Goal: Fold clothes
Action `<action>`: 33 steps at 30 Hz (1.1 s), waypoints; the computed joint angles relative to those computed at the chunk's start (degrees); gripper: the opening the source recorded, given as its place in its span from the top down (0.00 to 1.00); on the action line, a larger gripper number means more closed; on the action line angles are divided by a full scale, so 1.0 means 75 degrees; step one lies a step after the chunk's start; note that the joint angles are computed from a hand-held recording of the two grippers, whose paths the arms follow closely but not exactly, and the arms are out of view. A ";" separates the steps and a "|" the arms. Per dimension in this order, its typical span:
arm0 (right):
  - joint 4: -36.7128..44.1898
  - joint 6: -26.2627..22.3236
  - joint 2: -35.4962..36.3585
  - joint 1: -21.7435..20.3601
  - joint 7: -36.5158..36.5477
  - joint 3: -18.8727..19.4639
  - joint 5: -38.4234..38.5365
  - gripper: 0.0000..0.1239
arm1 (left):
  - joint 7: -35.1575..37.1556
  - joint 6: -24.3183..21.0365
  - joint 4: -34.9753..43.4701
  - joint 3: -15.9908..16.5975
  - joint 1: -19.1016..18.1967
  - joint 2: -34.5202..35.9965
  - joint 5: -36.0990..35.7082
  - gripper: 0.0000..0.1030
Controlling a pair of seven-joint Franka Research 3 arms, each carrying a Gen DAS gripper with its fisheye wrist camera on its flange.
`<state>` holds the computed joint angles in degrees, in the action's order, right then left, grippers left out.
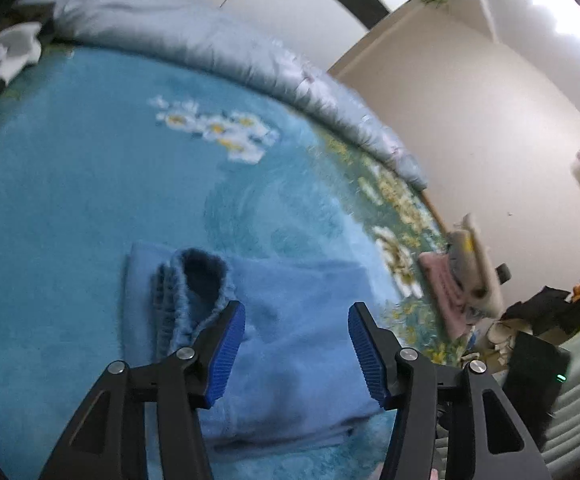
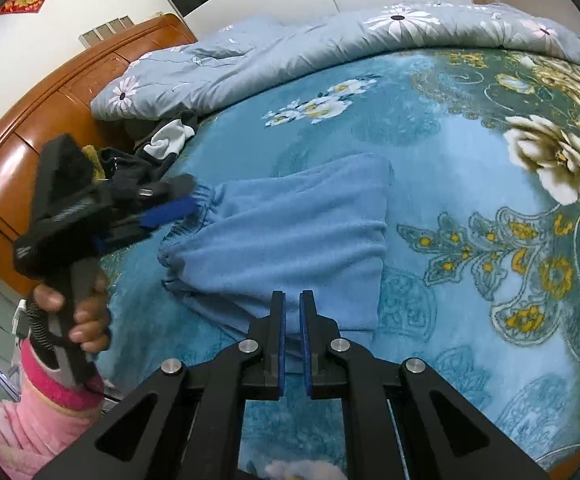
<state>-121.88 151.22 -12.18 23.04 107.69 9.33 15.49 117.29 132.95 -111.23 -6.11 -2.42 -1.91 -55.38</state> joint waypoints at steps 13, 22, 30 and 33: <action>-0.0683 0.0356 -0.0287 -0.0260 0.0842 -0.0123 0.0113 0.58 | 0.0014 0.0010 -0.0932 0.0290 0.0426 -0.0657 -0.0776 0.31; -0.0685 0.1070 0.0218 0.0551 -0.1088 -0.0865 0.3641 0.42 | -0.0503 0.0028 -0.1316 0.0502 0.0038 -0.0726 0.0409 0.25; -0.0159 0.1155 0.0699 0.0385 -0.2148 -0.0600 0.4804 0.31 | 0.0066 -0.0497 -0.1096 0.0550 0.0183 -0.0481 -0.0373 0.15; 0.0264 0.0955 0.1039 0.0391 -0.3012 -0.0614 0.5694 0.31 | 0.0025 -0.0452 -0.0917 0.0429 0.0223 -0.0333 -0.0286 0.15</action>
<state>-119.90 158.39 -4.39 25.97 85.10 4.72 58.20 117.48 129.56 -118.11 -2.89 -0.75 -4.41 -57.52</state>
